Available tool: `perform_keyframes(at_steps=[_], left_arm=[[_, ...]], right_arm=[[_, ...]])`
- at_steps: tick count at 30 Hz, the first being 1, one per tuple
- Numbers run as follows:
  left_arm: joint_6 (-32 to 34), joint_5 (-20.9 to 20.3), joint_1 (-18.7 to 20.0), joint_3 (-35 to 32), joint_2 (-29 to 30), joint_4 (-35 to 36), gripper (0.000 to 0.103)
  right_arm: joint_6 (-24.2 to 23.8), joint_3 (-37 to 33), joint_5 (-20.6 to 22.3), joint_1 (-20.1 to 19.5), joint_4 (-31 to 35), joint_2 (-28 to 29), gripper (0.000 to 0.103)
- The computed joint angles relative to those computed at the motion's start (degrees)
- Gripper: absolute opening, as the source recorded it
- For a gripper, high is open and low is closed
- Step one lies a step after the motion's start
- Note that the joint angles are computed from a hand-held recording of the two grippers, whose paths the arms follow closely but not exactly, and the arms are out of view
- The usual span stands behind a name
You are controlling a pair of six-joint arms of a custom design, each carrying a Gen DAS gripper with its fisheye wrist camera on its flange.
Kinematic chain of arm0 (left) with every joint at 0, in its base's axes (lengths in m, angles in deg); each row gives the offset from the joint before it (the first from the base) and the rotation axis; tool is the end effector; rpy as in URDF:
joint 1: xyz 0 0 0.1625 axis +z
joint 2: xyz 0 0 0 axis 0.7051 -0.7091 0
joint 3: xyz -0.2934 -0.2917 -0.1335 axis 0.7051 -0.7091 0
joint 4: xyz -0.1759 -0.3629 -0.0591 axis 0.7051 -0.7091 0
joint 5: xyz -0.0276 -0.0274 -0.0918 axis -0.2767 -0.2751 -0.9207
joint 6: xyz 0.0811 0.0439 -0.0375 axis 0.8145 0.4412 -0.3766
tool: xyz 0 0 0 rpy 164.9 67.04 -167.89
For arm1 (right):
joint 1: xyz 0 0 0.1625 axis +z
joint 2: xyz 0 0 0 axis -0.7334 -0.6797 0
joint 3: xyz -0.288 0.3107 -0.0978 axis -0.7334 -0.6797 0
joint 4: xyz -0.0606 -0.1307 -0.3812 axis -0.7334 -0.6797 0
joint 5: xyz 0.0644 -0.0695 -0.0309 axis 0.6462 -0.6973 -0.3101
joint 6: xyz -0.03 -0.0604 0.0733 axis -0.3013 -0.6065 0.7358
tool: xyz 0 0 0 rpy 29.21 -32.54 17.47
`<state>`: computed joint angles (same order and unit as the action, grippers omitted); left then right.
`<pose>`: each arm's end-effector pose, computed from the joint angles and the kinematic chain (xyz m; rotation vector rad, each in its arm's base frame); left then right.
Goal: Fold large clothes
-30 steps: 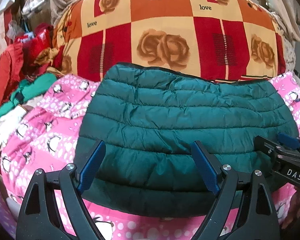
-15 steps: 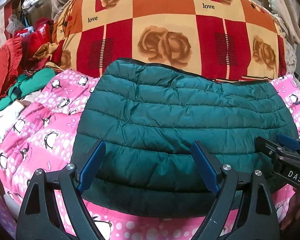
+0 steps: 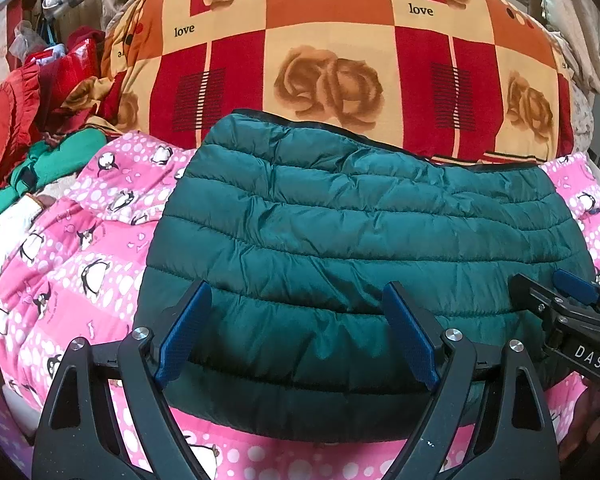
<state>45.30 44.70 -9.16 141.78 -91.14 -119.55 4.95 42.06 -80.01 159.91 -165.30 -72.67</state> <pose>-0.2150 -0.4244 0.2004 0.4114 2.2023 -0.9097 0.2529 -0.4269 0.1750 0.3148 -2.3901 0.8587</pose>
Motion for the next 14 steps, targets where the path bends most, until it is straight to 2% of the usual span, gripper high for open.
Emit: perform_keyframes(at_steps=[14], left_arm=[[5.43,1.08,1.63,-0.75,1.1,-5.93,0.087]], right_arm=[[-0.65,-1.03,0.81,-1.09,1.29,-0.63,0.081]])
